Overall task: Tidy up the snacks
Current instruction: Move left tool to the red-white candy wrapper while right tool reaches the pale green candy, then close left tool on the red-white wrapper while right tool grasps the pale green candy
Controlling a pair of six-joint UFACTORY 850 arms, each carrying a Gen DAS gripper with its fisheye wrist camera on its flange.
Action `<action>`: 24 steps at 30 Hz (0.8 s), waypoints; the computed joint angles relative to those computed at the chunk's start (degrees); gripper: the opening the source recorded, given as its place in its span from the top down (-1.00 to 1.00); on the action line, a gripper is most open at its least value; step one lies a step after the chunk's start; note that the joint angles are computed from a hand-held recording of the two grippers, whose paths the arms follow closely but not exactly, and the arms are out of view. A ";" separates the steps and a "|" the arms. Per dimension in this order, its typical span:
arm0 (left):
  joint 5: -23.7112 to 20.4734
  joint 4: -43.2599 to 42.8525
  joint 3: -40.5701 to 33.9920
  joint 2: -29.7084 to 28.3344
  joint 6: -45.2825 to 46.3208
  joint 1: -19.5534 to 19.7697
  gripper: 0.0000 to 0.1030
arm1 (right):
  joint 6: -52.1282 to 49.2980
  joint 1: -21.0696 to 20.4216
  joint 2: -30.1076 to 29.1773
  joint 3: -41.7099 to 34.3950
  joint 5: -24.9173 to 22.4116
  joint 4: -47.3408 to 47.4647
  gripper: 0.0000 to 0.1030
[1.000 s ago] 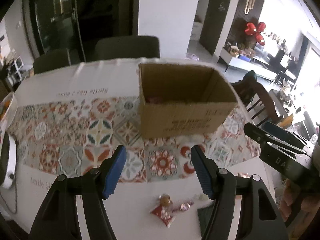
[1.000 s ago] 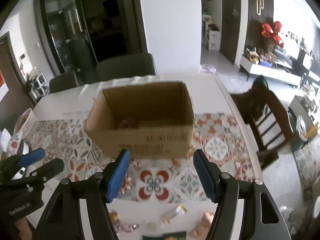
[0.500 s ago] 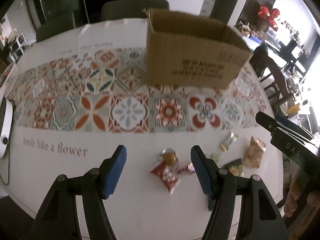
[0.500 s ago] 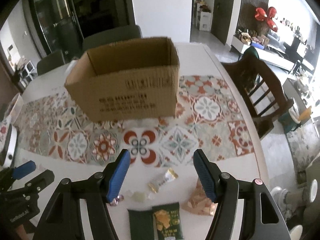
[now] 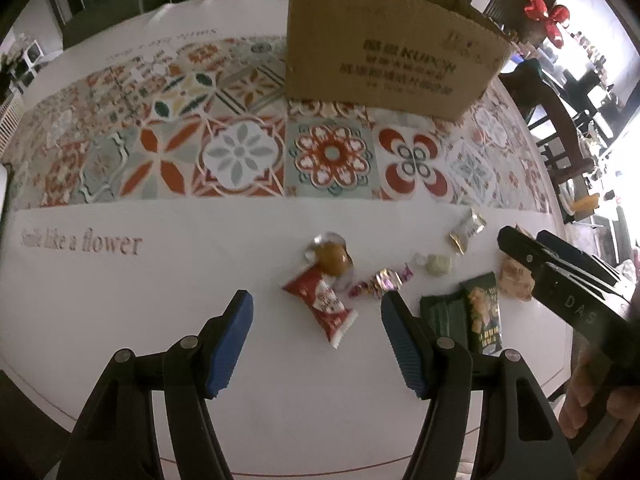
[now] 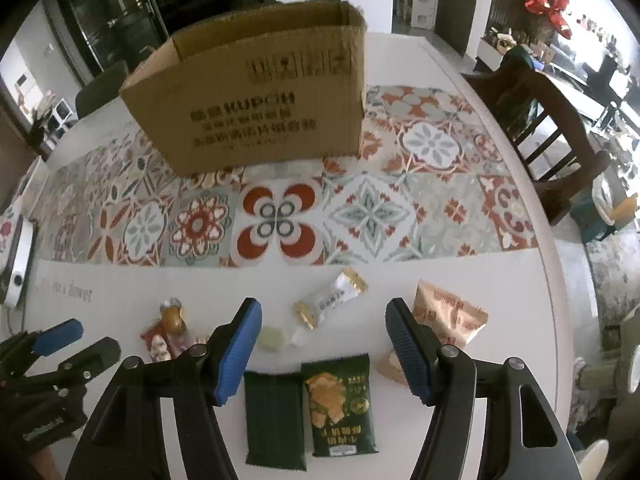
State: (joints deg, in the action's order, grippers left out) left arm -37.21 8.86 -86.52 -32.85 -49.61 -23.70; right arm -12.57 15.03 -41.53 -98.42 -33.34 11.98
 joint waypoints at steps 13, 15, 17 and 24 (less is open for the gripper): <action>0.92 -3.96 0.69 -1.53 1.61 0.02 -0.25 | -9.76 -0.24 -1.03 0.64 -4.30 6.34 -0.12; 0.83 -5.41 0.60 -1.86 2.99 0.15 -0.24 | -13.03 -0.10 -1.06 0.83 -4.97 8.20 -0.11; 1.02 -7.39 0.43 -2.31 4.89 0.34 -0.23 | -16.07 -0.04 -1.35 0.64 -5.80 10.13 -0.05; 0.08 -10.04 -1.44 -4.64 6.88 0.85 -0.18 | -21.19 0.83 -4.13 -2.49 -8.71 9.51 0.05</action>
